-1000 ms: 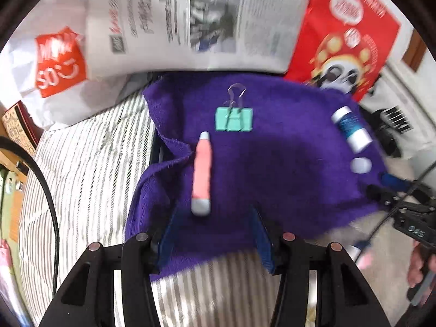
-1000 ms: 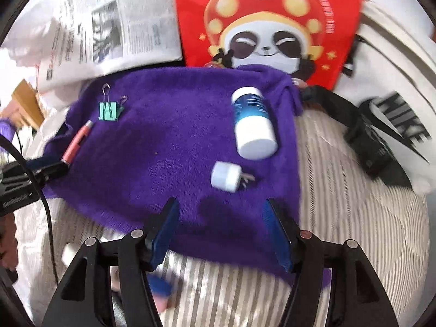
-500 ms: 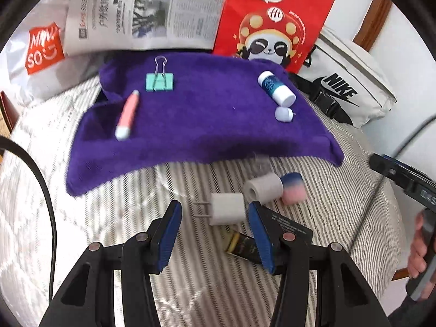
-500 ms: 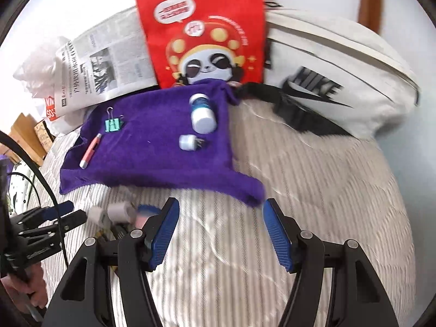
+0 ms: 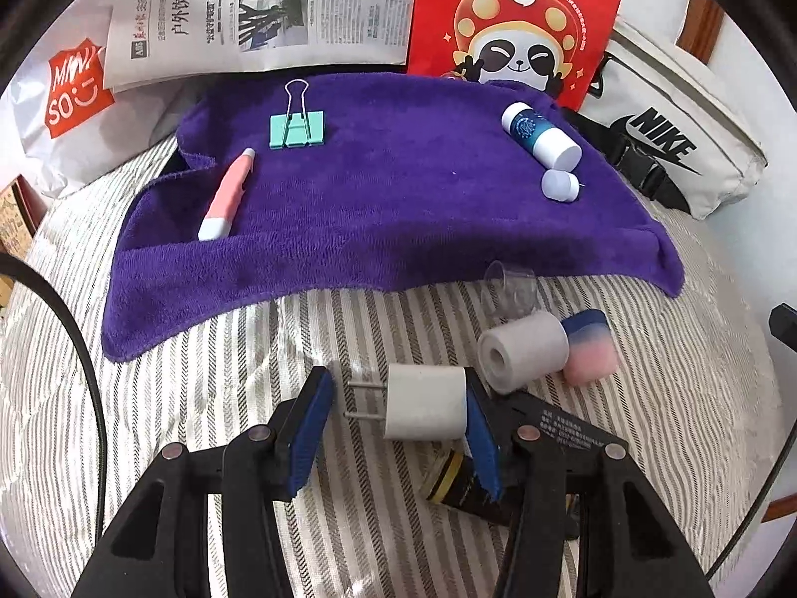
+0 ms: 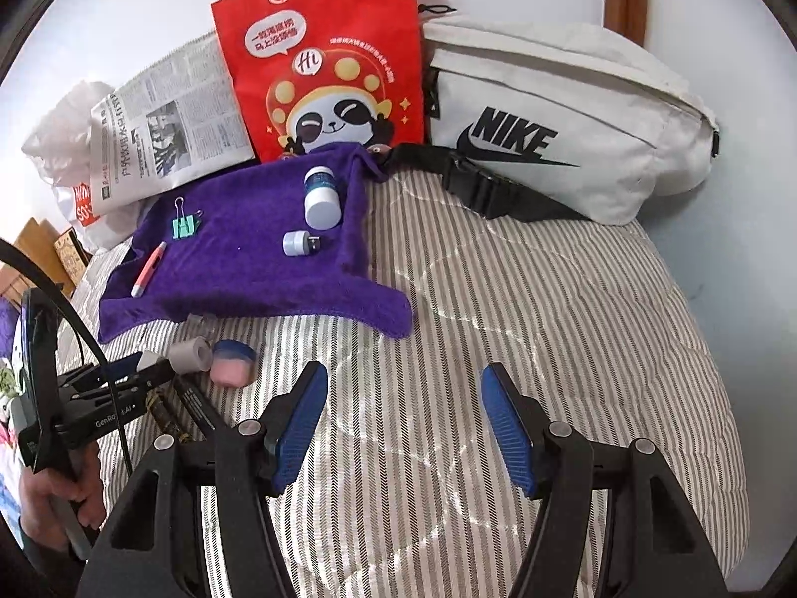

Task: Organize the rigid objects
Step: 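Grasp the white square charger with the left gripper and lift it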

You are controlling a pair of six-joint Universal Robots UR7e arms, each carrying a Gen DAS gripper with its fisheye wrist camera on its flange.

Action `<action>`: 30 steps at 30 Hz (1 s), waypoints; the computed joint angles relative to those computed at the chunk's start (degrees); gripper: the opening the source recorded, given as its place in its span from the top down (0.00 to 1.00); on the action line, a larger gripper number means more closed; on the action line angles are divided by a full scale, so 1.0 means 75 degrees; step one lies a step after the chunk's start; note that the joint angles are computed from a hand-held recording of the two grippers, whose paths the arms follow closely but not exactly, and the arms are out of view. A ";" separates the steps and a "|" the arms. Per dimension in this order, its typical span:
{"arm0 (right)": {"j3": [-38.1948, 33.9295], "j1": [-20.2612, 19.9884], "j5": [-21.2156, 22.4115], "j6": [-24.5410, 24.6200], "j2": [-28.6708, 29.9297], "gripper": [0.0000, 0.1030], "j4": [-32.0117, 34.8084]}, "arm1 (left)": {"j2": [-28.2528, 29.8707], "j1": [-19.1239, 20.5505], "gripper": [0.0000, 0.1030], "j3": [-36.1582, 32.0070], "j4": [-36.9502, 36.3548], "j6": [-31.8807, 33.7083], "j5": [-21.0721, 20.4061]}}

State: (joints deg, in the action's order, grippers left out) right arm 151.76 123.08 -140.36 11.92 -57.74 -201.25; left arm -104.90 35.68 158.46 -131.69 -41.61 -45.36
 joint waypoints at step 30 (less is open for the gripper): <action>-0.1512 0.0190 0.1059 -0.1736 0.3413 0.38 -0.2294 | -0.4167 -0.0044 0.59 0.0419 0.3604 -0.0304 0.1415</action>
